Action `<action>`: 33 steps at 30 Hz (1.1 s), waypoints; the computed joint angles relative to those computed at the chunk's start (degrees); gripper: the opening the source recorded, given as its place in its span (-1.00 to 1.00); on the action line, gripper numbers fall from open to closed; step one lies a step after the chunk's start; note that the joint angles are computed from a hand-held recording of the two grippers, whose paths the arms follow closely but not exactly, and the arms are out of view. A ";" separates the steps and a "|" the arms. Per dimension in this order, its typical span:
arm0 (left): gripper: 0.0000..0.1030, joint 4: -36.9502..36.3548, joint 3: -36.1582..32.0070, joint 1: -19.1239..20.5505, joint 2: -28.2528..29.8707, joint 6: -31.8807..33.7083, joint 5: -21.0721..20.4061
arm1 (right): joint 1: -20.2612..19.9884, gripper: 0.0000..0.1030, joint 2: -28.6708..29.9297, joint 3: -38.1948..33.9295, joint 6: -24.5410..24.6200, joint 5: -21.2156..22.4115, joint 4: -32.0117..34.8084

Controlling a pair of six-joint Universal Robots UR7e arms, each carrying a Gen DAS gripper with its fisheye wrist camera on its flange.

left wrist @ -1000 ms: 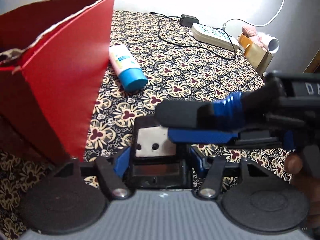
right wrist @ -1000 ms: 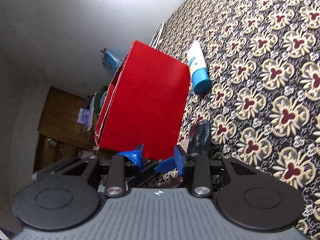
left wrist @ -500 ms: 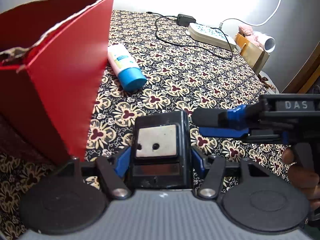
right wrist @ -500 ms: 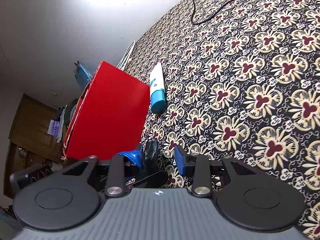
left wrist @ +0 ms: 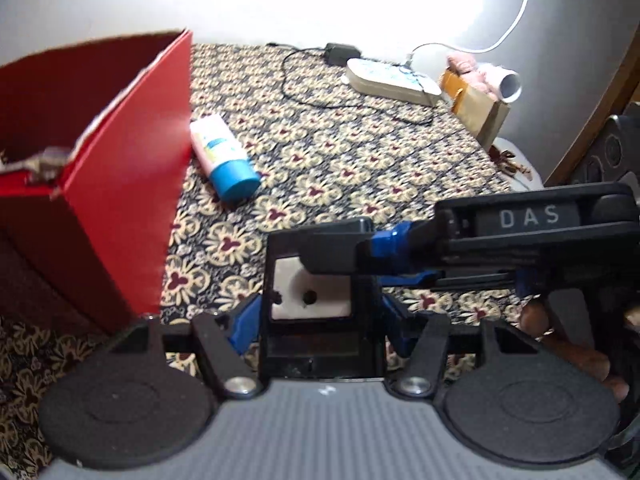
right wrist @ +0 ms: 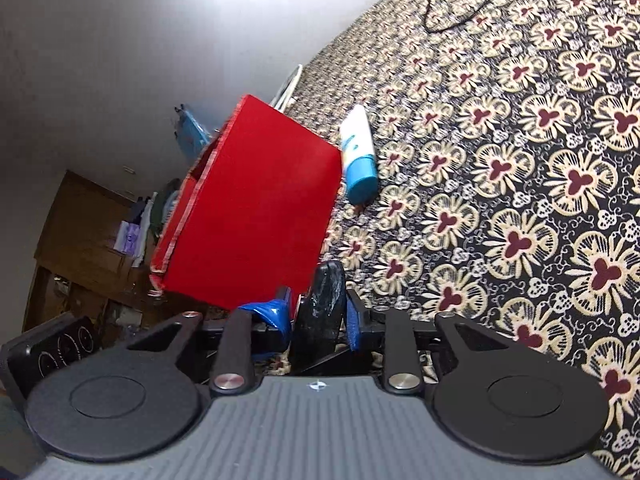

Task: Organize rigid objects
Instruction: 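Lift the black device with the right gripper and carry it toward the red box, then lower the black device into the red box with the right gripper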

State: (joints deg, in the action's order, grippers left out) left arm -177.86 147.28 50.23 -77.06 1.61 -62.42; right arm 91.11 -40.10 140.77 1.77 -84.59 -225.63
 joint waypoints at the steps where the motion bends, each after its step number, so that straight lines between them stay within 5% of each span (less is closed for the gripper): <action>1: 0.16 0.14 0.11 -0.63 -0.56 -0.19 -0.19 | 0.31 -0.83 -0.23 0.29 0.22 0.31 -0.53; 16: 0.15 -0.19 0.72 -7.74 -9.99 3.14 4.33 | 8.15 -0.85 -3.57 -1.10 -0.32 1.78 -4.27; 22: 0.15 -1.07 -3.33 -3.48 -12.77 11.44 1.71 | 13.99 -0.85 -2.81 -8.21 -0.71 -1.13 -0.45; 33: 0.15 10.33 -18.08 13.48 -10.70 21.58 -7.00 | 21.26 -0.89 7.36 -29.16 2.61 -12.55 16.81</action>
State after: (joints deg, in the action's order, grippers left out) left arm -167.53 129.20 63.71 -87.75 23.19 -69.42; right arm 112.37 -32.74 111.61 4.38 -97.15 -208.83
